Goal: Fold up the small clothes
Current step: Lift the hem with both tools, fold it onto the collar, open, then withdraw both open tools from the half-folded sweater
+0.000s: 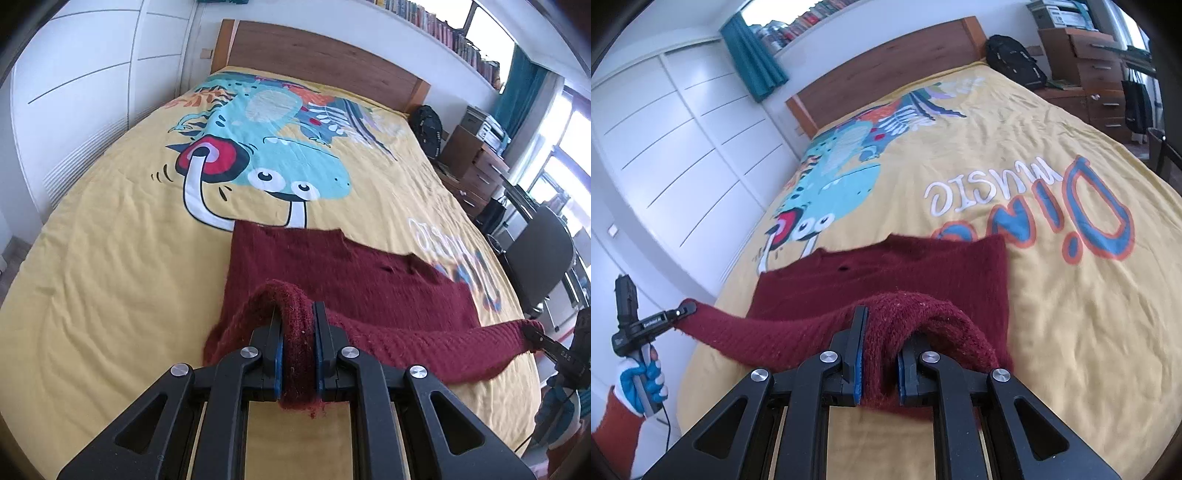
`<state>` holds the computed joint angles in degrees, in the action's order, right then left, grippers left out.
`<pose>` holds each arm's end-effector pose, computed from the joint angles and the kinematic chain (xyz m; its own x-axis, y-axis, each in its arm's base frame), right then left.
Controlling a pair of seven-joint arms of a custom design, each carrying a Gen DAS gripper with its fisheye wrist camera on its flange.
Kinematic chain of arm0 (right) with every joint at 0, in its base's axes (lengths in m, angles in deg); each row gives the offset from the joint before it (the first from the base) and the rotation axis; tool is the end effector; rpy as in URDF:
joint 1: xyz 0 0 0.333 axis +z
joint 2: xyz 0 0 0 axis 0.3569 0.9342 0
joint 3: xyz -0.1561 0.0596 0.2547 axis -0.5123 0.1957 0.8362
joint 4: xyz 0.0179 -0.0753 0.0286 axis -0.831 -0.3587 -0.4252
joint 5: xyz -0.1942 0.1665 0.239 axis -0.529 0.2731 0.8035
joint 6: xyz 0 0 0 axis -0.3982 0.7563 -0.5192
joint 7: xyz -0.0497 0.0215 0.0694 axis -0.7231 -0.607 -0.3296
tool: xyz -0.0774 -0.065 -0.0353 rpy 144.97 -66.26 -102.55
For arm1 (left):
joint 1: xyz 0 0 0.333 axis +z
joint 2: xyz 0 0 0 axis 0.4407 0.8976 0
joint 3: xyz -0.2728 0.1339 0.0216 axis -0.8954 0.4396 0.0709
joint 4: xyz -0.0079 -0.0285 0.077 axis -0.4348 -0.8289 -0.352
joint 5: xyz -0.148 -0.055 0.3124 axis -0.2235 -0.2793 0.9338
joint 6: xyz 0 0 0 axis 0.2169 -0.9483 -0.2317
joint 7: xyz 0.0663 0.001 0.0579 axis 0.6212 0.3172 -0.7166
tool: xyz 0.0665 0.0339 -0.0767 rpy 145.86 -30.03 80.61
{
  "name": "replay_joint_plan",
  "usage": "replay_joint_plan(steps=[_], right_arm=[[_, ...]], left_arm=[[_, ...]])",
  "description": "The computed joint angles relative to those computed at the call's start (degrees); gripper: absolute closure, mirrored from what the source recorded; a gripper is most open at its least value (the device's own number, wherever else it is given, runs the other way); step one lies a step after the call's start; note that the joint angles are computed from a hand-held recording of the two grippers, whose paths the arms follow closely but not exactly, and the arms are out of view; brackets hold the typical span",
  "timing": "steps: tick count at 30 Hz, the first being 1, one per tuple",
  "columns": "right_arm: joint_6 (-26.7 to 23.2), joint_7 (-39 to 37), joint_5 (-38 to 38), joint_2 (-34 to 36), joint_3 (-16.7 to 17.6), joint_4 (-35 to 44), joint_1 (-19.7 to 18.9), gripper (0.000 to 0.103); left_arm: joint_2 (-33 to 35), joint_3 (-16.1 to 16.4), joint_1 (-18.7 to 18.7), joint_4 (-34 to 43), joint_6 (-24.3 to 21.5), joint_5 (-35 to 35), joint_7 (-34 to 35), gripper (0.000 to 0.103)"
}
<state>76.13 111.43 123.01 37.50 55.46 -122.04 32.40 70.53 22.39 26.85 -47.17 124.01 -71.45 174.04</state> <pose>0.5549 0.1169 0.4872 0.1509 -0.8960 -0.4176 -0.7606 0.1646 -0.6280 0.4756 0.0339 0.5521 -0.0238 -0.9546 0.2970 -0.7685 -0.1726 -0.6161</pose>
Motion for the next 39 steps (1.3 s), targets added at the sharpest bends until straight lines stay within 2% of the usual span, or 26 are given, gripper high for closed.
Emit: replay_joint_plan(steps=[7, 12, 17, 19, 22, 24, 25, 27, 30, 31, 32, 33, 39], right_arm=[[-2.70, 10.19, -9.51, 12.18, -0.25, 11.21, -2.21, 0.091], [-5.75, 19.41, -18.89, 19.22, -1.01, 17.91, -2.64, 0.090], [-7.82, 25.69, -24.48, 23.57, -0.40, 22.04, -3.63, 0.086], [-8.03, 26.81, -25.66, 24.08, 0.16, 22.58, -4.10, 0.085], [-9.58, 28.26, -27.80, 25.22, 0.31, 24.51, -4.34, 0.083], [-10.02, 28.49, -27.63, 25.48, 1.05, 25.22, -5.04, 0.081], [-10.13, 28.49, -27.52, 25.51, 1.34, 25.45, -5.30, 0.078], [-10.71, 28.23, -27.13, 25.51, 1.92, 26.07, -5.86, 0.074], [-11.40, 27.96, -26.61, 25.24, 2.26, 26.71, -6.18, 0.059], [-11.13, 29.30, -27.93, 24.96, 1.11, 26.69, -5.25, 0.054], [-10.62, 31.05, -29.73, 24.64, -0.29, 26.62, -4.16, 0.043], [-10.58, 32.01, -30.59, 24.47, -0.77, 26.76, -3.92, 0.040], [-9.57, 30.80, -31.76, 21.58, -0.03, 24.72, -4.88, 0.040]], left_arm=[[12.98, -2.72, 2.50, 9.49, 0.32, 5.07, -6.29, 0.093], [22.25, -4.52, 4.16, 17.05, -1.63, 12.99, -13.84, 0.091], [27.02, -5.70, 4.91, 20.71, -2.88, 18.49, -18.40, 0.090], [28.18, -6.02, 5.18, 21.51, -3.04, 19.69, -18.91, 0.087], [29.07, -6.74, 6.00, 22.19, -2.64, 19.29, -18.39, 0.077], [28.90, -5.89, 5.46, 21.77, -1.33, 22.03, -20.71, 0.039], [28.71, -5.56, 5.10, 21.87, -1.04, 23.51, -22.27, 0.036], [28.64, -6.15, 6.32, 22.48, -1.47, 21.84, -21.44, 0.036], [27.93, -5.90, 7.16, 22.92, -1.97, 21.80, -21.28, 0.036], [27.68, -5.82, 7.14, 23.02, -2.03, 22.29, -21.42, 0.036], [26.98, -5.65, 7.27, 22.63, -1.74, 22.83, -21.21, 0.036], [26.45, -5.51, 7.24, 22.27, -1.46, 23.42, -21.36, 0.036], [22.77, -5.46, 7.74, 19.73, 0.19, 22.83, -19.66, 0.036]])
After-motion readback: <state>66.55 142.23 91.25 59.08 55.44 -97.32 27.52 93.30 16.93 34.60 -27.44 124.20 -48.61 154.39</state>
